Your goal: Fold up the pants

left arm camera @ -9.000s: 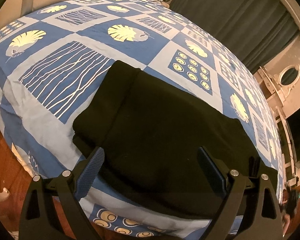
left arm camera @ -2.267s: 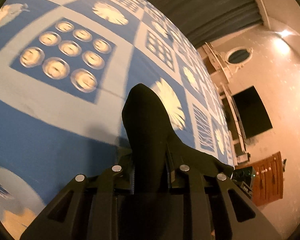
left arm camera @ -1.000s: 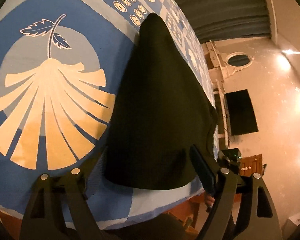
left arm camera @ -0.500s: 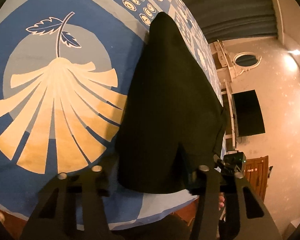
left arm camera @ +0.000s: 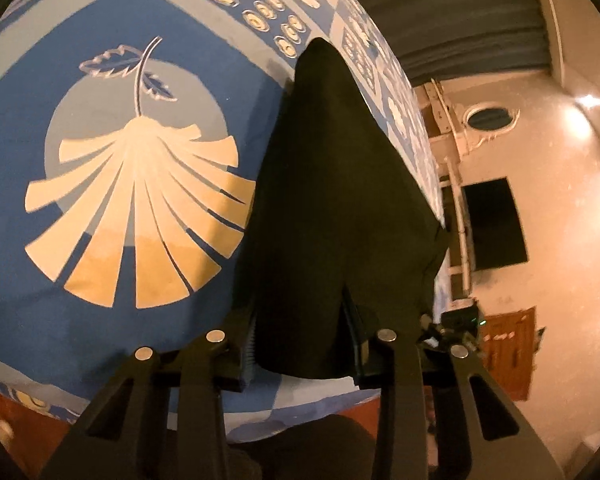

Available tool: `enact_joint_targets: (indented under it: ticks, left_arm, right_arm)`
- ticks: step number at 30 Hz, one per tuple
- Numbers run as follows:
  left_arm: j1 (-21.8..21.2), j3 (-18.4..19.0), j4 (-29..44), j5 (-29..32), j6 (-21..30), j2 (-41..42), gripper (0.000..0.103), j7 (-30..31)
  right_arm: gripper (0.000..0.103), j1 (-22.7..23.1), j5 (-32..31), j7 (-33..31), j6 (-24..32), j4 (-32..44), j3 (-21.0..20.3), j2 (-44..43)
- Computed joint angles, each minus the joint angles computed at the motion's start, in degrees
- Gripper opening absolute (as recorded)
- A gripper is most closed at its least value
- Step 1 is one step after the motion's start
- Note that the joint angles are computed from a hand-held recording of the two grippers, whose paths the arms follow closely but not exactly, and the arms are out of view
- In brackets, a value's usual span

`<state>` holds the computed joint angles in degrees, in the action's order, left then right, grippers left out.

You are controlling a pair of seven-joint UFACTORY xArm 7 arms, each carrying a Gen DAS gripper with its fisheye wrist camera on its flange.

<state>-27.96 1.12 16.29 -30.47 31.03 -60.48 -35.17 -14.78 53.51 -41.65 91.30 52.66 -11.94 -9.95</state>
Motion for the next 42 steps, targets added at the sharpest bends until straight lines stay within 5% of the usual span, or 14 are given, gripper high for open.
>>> enact_joint_targets:
  ticks: [5,6,8,12,15,20,21,23,26,28,29,31,39,42]
  left_arm:
    - [2.3,-1.5,0.1,4.5,1.9,-4.4,0.056,1.9]
    - [2.3,-0.9,-0.7,4.8,1.8,-6.4,0.068,2.7]
    - [2.7,1.6,-2.1,5.3,0.2,-9.9,0.072,5.7]
    - [5.2,4.9,-1.2,5.8,-5.5,-4.3,0.072,8.8]
    - [-1.7,12.4,3.4,3.5,-12.7,8.6,0.072,13.4]
    - [-13.8,22.3,12.6,-5.5,-16.2,23.7,0.072,26.4]
    - [-15.8,24.1,14.5,-7.3,-15.9,26.0,0.072,28.3]
    - [-19.3,27.1,17.7,-11.0,-16.0,29.7,0.072,32.3]
    - [-22.3,30.4,21.2,-15.9,-14.2,33.1,0.072,37.8]
    - [-21.9,30.6,21.6,-18.7,-14.1,34.2,0.07,39.5]
    - [-19.6,28.7,21.7,-17.6,-13.9,35.2,0.053,38.2]
    - [-16.2,26.0,21.1,-16.4,-13.1,35.9,0.043,37.5]
    - [-12.4,21.8,19.1,-23.2,-14.4,34.7,0.042,45.5]
    - [-12.8,22.8,18.6,-29.3,-12.6,32.5,0.046,49.8]
  right_arm:
    - [0.09,1.0,-2.9,-3.2,-6.0,1.7,0.4,-3.6]
    - [0.091,1.2,-2.0,-3.7,-5.4,2.8,-0.3,-2.7]
    - [0.091,1.3,0.4,-2.9,-4.1,5.0,-1.1,0.2]
    - [0.091,0.5,6.9,0.9,-5.1,8.8,0.3,7.5]
    - [0.091,0.3,11.6,2.1,-7.5,10.1,2.8,10.5]
    - [0.09,-0.1,15.1,2.2,-7.3,13.9,5.3,14.7]
    - [0.086,-0.1,14.8,1.6,-7.3,14.5,5.9,15.1]
    - [0.05,0.2,11.9,1.3,-9.1,15.3,6.7,15.3]
    - [0.035,-0.6,11.6,0.5,-9.0,15.4,6.9,16.9]
    - [0.033,-1.2,12.1,-0.2,-8.9,15.0,7.0,17.2]
    - [0.032,-1.4,12.5,-0.4,-8.9,14.7,7.1,17.3]
    - [0.03,-1.7,12.7,-0.8,-8.4,15.2,7.4,18.2]
    - [0.031,-2.7,12.8,-0.2,-6.9,16.2,8.0,19.3]
    - [0.05,-3.7,12.7,2.0,-3.6,15.9,7.6,18.7]
